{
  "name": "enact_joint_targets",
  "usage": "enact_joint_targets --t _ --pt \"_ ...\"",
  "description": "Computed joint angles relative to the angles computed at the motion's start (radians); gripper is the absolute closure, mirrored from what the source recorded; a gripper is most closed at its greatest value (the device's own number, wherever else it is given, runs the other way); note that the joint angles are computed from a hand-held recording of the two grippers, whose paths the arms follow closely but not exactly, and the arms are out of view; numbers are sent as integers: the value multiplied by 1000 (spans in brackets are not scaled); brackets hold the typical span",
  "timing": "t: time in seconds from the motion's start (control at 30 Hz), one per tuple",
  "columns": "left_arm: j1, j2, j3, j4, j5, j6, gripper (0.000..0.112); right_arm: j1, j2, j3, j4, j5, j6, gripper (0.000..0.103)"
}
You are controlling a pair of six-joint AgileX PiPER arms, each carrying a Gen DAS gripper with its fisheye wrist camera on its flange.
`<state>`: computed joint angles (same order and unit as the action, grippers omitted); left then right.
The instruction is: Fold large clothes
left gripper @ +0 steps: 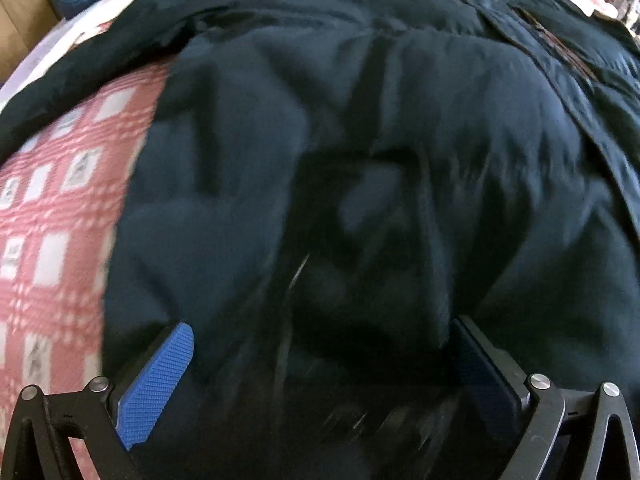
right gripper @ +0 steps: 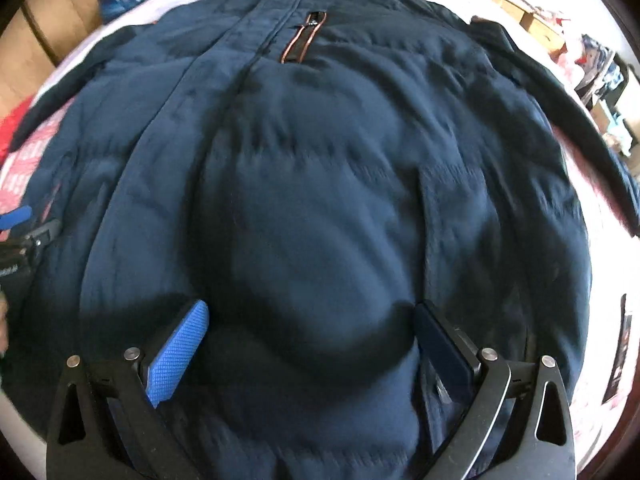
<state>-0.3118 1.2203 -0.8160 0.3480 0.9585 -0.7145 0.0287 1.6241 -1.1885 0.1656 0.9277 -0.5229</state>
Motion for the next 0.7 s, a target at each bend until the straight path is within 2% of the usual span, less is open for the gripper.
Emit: enact_joint_targets --t 0.07,0.17,0.27,0.37,0.5,0.57,0.67,0.7 --pt "-3 -111 71 -8 -7 9 9 -11 -81 93 -61 -55 -49 0" --pt "21 -179 85 -38 25 20 9 -131 -135 165 -14 -9 -160 0" --pt "-16 -185 75 -37 69 -9 9 -200 -186 209 -17 -5 -239 0" --pt "-128 -191 97 4 135 -86 9 -259 -189 215 -16 19 -268 0" --pt "-208 -246 127 26 211 -143 9 -293 -141 162 -43 57 -238 0" --pt "-167 -249 96 -1 235 -92 9 -270 -107 108 -83 78 -181 0" --pt "-146 -226 12 24 254 -61 9 -237 -79 -25 -30 98 -165 0" --pt "-117 -204 -35 38 237 -28 9 -213 -52 -98 -12 108 -147 0"
